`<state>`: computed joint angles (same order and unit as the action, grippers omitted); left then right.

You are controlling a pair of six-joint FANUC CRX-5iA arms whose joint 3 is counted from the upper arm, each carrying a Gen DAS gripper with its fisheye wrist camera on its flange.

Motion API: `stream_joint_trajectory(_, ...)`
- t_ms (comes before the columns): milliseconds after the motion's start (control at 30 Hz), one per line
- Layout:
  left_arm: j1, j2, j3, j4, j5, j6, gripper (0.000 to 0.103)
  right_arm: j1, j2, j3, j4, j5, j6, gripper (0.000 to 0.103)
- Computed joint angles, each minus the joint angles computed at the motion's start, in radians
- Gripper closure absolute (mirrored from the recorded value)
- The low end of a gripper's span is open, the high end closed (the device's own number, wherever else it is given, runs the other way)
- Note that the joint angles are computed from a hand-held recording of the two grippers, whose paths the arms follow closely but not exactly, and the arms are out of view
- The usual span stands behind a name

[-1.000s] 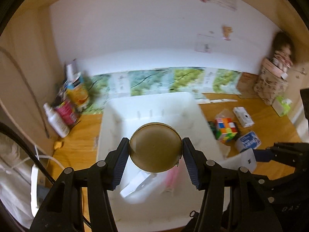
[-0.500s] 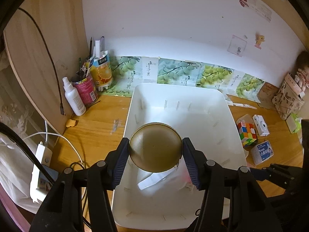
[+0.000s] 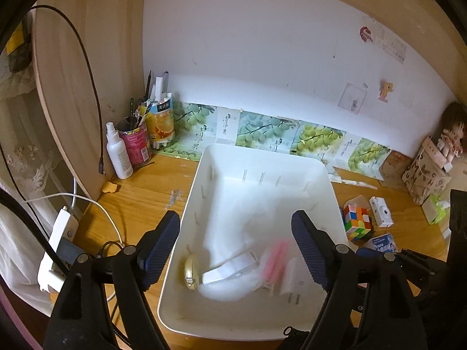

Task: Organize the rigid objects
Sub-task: 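Carry the compact and power bank over the tray and open both tools, then lift both open tools away from the tray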

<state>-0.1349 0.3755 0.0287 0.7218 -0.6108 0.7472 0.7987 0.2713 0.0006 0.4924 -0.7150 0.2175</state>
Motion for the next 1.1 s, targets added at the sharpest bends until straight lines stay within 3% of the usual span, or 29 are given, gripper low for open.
stream_joint_trajectory(100, -0.004, -0.016, -0.022, 0.011, 0.018, 0.015, 0.021, 0.01, -0.02, -0.042, 0.084, 0.017, -0.048, 0.024)
stream_joint_trajectory(333, -0.02, -0.061, -0.077, 0.036, 0.057, 0.092, 0.021, 0.021, -0.089, -0.157, 0.275, 0.041, -0.158, 0.022)
stream_joint_trajectory(633, -0.055, -0.112, -0.122, -0.013, 0.078, 0.21, 0.021, 0.017, -0.192, -0.31, 0.496, 0.064, -0.294, 0.021)
stream_joint_trajectory(1100, -0.14, -0.179, -0.2, -0.022, 0.151, 0.347, 0.021, 0.013, -0.335, -0.456, 0.574, 0.066, -0.27, 0.02)
